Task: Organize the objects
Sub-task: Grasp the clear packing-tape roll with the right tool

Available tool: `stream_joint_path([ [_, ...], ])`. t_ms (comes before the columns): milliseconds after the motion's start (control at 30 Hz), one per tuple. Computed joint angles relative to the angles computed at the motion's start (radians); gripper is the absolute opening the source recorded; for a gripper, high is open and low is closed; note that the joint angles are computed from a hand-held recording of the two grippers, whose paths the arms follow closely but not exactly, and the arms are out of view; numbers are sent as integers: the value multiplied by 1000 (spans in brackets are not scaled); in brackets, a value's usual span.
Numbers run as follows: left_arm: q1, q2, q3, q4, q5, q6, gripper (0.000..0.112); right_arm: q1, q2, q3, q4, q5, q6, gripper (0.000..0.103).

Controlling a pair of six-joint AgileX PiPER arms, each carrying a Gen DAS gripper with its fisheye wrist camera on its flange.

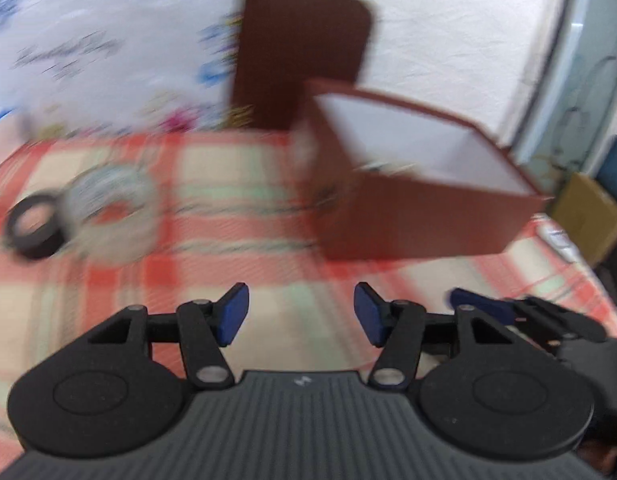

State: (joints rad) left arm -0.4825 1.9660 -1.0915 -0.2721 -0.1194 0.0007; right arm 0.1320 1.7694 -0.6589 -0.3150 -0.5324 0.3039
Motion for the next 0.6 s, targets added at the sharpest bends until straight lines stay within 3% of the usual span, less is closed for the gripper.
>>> stream_joint_path([
  [133,108,-18,133,-374,-104,321,60,118,59,-105,-36,92,-31,60],
  [200,168,-25,187,-401,-165,315,60,164,114,-196,-37,122,-57,66],
  [300,257,7,256,-168,-301,92,60,218,241,-389,8,166,-103,86],
  [400,315,29,318,88,-435,-131,63,259,347,-586,-10,270,-99,91],
  [467,327,41,333,154,-485,-191,69,277,406,-689,-15,317,-118,93],
  [600,332,49,339,188,-514,-219,71,308,544,-938,209,453,-373,94],
])
